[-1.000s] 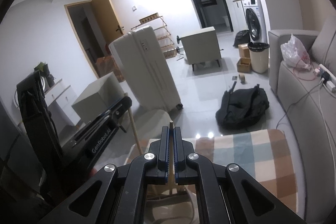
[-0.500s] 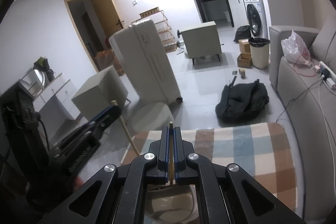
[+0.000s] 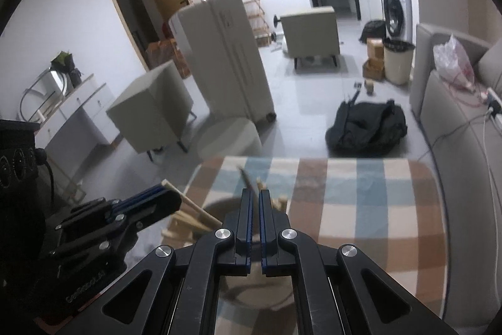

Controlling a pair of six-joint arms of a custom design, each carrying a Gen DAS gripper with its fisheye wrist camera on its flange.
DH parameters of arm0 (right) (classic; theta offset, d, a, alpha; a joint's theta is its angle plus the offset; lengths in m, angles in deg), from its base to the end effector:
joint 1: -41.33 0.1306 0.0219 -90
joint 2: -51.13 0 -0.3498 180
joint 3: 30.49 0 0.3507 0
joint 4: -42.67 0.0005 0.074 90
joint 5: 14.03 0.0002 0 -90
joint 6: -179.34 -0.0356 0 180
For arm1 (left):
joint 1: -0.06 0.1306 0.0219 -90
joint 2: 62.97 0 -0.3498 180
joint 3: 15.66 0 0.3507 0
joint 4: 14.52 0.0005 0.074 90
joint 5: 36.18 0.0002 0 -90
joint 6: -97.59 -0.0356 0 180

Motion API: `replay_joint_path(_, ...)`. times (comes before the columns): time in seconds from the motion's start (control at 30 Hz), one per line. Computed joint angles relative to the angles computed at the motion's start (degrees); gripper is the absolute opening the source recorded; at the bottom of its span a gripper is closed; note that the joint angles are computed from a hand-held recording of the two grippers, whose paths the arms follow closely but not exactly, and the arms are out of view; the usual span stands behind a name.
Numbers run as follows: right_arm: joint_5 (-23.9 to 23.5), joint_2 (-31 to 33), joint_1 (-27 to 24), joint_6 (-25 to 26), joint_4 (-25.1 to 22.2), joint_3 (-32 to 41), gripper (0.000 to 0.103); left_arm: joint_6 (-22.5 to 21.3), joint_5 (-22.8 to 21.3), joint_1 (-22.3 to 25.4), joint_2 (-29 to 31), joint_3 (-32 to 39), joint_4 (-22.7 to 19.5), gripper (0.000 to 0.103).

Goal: Organize utensils
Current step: 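Open both tools over the holder to drop the chopsticks inside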

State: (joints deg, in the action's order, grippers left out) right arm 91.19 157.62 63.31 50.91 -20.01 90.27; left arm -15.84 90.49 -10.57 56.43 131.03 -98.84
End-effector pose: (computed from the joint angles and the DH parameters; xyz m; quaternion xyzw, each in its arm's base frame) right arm 0.4978 0.1903 0.4713 0.1791 0.9104 0.0700 0.3664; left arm 0.5473 -0.1249 0.5100 0.3519 0.8442 -0.2697 0.3013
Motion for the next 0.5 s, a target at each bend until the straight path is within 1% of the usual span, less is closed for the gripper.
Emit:
replay_joint_path(0.07,0.2,-0.6,0.3,-1.3,-0.5,-1.0,0.003,0.1,-0.7,0.2,-0.4,-0.1,-0.3,0.002)
replay_joint_path(0.13,1.0,-1.3,0.6,-2.3,-1.0,-1.9,0.004,-0.2,-2.2,-0.1,2.1,4.8,-4.9,0.002)
replay_joint_path(0.17,1.2,-1.8,0.7,-2.8,-1.2,-2.4,0.006,0.8,-3.4,-0.1,3.0,6.6,-6.0,0.003)
replay_joint_path(0.2,1.4,-2.3,0.9,-3.7,-1.6,-2.9,0.006,1.2,-3.6,0.1,3.0,6.8,-6.6,0.007)
replay_joint_path(0.23,1.2,-2.9,0.9,-4.4,-1.6,-3.4,0.006,1.5,-4.0,0.1,3.8,8.4,-8.0,0.012)
replay_joint_path(0.27,0.8,-3.9,1.0,-5.5,-1.3,-4.5,0.006,1.6,-5.3,0.0,4.5,10.1,-9.7,0.025)
replay_joint_path(0.3,1.0,-4.4,1.0,-6.0,-1.3,-4.8,0.006,1.7,-6.1,0.1,3.9,9.3,-9.5,0.032)
replay_joint_path(0.33,1.6,-5.3,1.3,-6.8,-1.1,-5.6,0.006,2.2,-6.2,0.3,2.7,7.7,-8.4,0.034)
replay_joint_path(0.37,2.0,-6.1,1.6,-7.4,-0.9,-6.3,0.007,2.2,-5.9,0.8,1.0,5.1,-7.0,0.038)
replay_joint_path(0.4,2.1,-6.6,1.8,-7.9,-0.8,-6.7,0.008,2.7,-6.3,0.9,-0.3,3.8,-6.2,0.046)
replay_joint_path(0.43,2.2,-7.2,2.0,-8.2,-0.8,-7.1,0.009,2.9,-6.6,1.1,-1.3,2.5,-5.4,0.049)
replay_joint_path(0.47,2.7,-7.9,2.3,-8.5,-0.9,-7.5,0.014,3.5,-6.8,1.3,-2.9,0.5,-3.9,0.053)
replay_joint_path(0.5,3.8,-8.8,2.9,-8.8,-1.1,-8.1,0.02,4.0,-6.8,1.5,-4.1,-0.8,-2.7,0.054)
